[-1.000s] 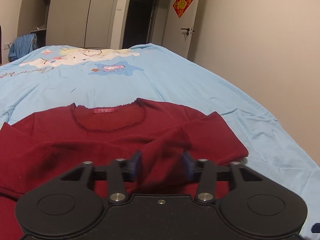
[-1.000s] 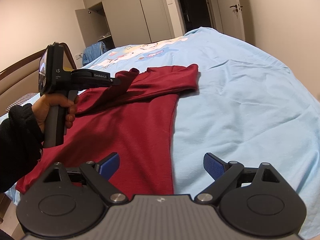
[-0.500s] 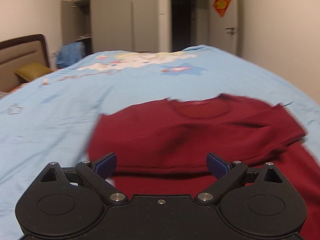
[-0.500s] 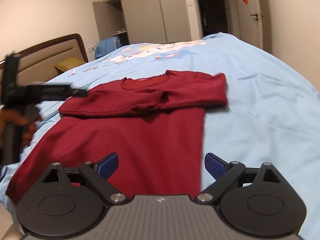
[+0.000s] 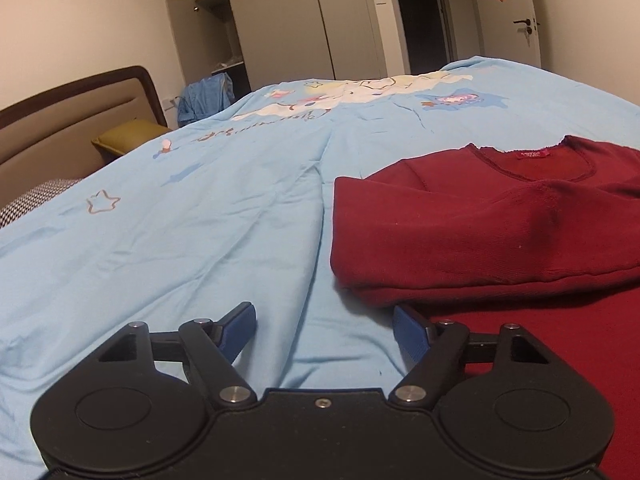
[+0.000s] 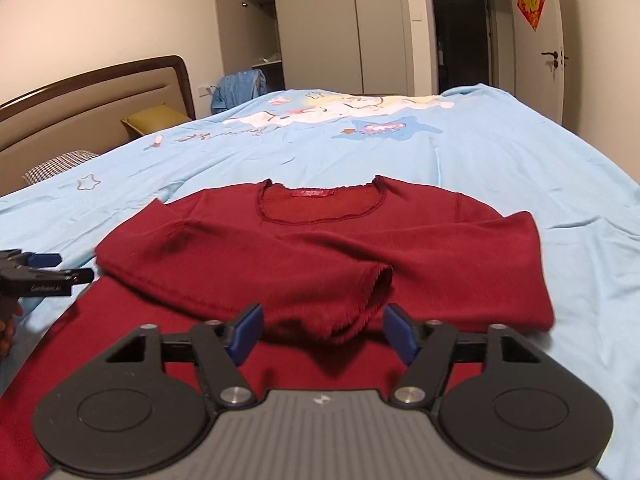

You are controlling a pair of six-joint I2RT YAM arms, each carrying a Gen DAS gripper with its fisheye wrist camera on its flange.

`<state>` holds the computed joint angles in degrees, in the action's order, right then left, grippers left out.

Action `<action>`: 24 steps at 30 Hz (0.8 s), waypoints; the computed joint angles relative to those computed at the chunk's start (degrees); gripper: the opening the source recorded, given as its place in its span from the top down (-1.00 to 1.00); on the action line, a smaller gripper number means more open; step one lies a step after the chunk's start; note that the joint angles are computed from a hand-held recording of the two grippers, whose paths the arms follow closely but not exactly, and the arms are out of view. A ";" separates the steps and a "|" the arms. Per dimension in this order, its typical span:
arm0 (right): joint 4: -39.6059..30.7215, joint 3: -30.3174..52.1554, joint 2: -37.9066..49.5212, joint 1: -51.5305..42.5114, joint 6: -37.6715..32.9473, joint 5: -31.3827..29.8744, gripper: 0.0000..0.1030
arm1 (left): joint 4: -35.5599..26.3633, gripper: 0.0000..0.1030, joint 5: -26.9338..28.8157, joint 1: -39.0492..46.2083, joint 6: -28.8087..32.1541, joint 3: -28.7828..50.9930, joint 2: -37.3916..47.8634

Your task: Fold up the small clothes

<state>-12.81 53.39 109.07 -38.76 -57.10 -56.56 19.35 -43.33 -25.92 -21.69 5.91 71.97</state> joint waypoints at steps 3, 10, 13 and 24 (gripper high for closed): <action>5.47 0.15 0.93 3.23 6.64 2.40 -0.19 | 6.15 -0.36 0.02 0.55 3.28 0.35 4.13; 11.84 1.51 4.15 7.49 12.89 6.21 0.54 | 12.75 0.79 0.37 1.11 8.64 0.47 7.07; 12.35 1.67 4.55 7.74 12.70 6.19 0.73 | 13.81 0.97 -3.07 -1.65 8.24 -1.08 3.88; 15.35 -0.81 4.21 7.33 10.54 7.23 0.76 | 5.96 0.98 4.26 2.12 -7.52 -0.79 3.01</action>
<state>2.55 52.58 113.28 -31.43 -46.56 -49.33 25.32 -39.06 -23.80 -29.21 5.13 74.98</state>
